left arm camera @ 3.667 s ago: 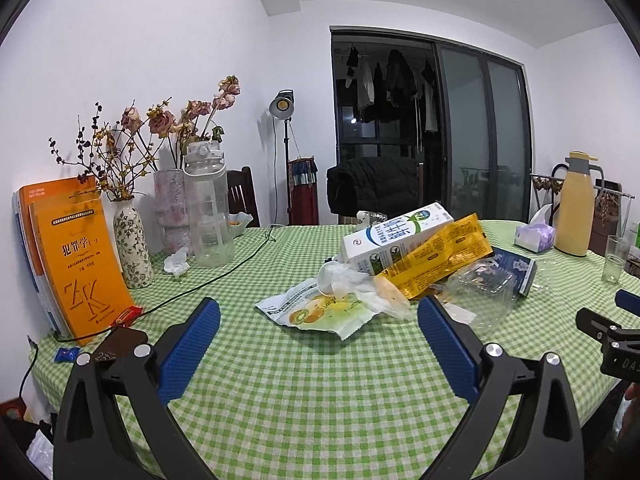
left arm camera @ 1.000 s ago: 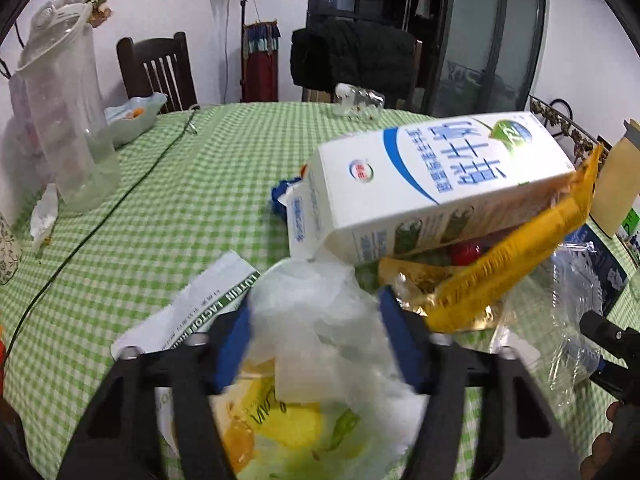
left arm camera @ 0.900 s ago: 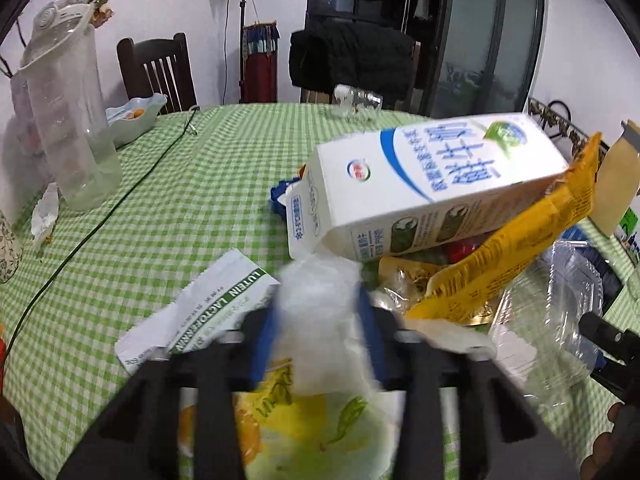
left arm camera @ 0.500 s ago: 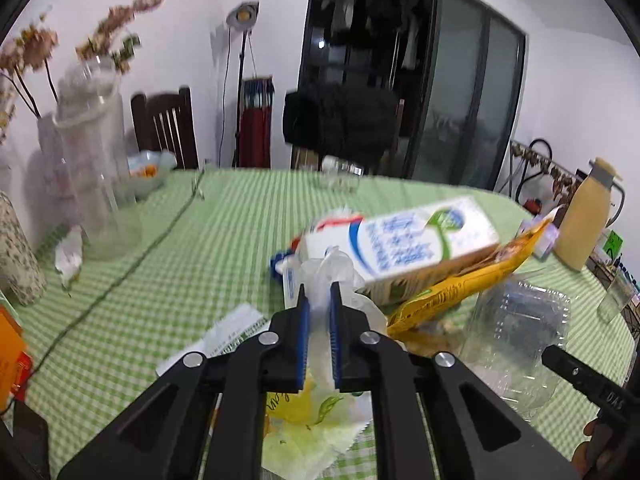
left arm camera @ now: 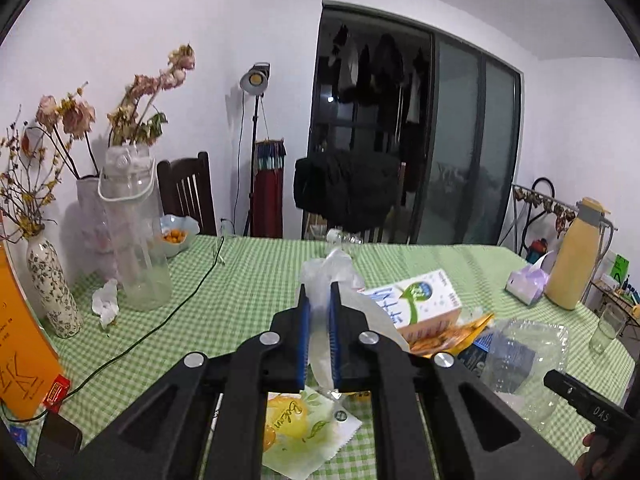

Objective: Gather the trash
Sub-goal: 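Lift the clamshell with the right tool while the left tool lifts the plastic bag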

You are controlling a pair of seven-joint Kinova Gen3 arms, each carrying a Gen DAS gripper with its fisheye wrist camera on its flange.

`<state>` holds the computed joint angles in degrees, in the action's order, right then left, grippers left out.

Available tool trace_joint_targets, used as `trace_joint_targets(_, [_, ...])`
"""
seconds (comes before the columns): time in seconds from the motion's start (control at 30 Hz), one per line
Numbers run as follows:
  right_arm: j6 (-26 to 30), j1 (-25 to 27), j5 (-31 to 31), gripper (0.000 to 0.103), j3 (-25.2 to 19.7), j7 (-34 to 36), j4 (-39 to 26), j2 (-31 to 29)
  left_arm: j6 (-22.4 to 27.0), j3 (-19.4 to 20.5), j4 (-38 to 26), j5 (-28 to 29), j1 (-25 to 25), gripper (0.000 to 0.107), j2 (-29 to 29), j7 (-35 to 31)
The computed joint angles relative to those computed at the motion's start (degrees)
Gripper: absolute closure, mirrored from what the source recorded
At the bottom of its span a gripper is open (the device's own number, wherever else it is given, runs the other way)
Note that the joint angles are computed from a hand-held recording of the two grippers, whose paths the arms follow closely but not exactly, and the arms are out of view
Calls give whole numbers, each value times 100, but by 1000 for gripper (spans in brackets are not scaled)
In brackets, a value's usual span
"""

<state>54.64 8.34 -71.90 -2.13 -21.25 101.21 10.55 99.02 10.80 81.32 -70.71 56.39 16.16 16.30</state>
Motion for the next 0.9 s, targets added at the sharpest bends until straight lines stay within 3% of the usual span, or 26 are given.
trace_joint_targets(0.23, [316, 325, -184, 45, 176, 202, -16, 8, 90, -79, -532, -135, 229, 102, 309, -249])
trace_joint_targets(0.47, [792, 723, -245, 45, 301, 421, -181, 175, 103, -406, -1212, -244, 613, 102, 757, -533])
trace_joint_targets(0.9, [1458, 1632, -445, 45, 382, 605, -587, 732, -277, -1144, -3467, -95, 1048, 102, 2046, -2122])
